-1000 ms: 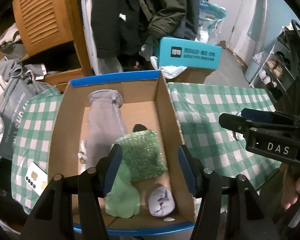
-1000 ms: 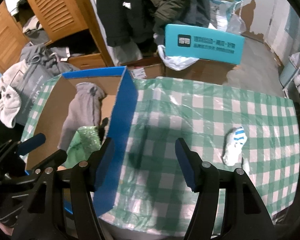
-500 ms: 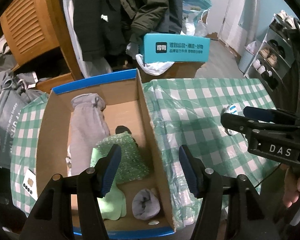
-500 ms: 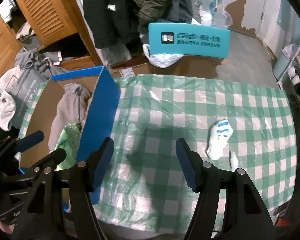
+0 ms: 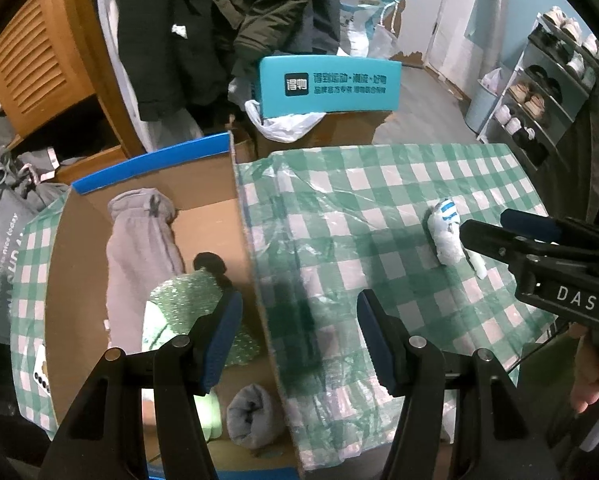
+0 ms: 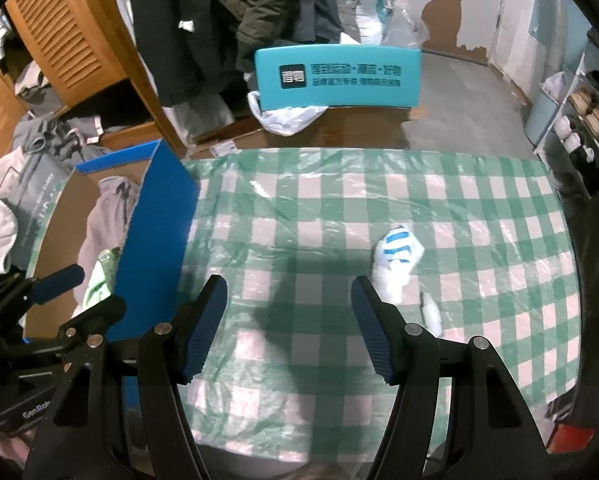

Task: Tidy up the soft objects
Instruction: 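Move the right gripper over the small white item beside the sock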

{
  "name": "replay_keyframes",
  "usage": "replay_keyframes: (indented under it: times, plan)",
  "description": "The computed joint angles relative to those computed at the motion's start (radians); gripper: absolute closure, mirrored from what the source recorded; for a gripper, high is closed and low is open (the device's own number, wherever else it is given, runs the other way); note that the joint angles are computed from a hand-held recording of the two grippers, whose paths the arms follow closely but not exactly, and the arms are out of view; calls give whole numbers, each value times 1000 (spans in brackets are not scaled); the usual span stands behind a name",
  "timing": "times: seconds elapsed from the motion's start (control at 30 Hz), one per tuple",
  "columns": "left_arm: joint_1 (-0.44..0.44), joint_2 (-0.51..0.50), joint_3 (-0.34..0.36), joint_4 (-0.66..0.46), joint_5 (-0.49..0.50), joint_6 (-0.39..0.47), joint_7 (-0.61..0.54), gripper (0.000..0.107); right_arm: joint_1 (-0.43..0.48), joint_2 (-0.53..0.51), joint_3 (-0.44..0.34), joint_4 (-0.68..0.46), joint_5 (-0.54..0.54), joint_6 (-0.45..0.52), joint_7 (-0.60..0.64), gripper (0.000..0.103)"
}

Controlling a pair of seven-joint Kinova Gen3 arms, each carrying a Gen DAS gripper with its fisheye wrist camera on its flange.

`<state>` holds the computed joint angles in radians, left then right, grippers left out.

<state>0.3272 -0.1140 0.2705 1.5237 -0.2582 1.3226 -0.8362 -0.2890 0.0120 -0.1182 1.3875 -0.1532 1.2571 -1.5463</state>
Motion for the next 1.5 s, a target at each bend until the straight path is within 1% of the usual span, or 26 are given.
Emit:
replay_keyframes:
  times: [0.17, 0.4, 0.63, 0.83, 0.97, 1.13, 1.33, 1.5]
  plan:
    - [18, 35, 7, -21, -7, 10, 8, 46, 23, -3, 18, 12, -10, -2, 20, 39]
    - [67, 89, 6, -69, -28, 28, 20, 46, 59, -7, 37, 34, -7, -11, 28, 39]
    - [122, 145, -8, -107, -55, 42, 22, 46, 105, -1, 62, 53, -11, -18, 44, 39]
    - [164, 202, -26, -139, -54, 46, 18, 46, 142, 15, 80, 56, -4, -20, 48, 39]
    - [191, 238, -40, -157, -58, 34, 20, 46, 170, 36, 93, 59, -2, -22, 55, 39]
    - [201, 269, -61, -171, -25, 8, 10, 46, 191, 61, 97, 73, 16, -35, 54, 39]
    - [208, 299, -77, -174, 3, -34, 7, 46, 193, 95, 93, 99, 59, -63, 62, 39]
    - [222, 334, -88, -176, -5, -59, 9, 46, 195, 134, 89, 112, 66, -67, 87, 39]
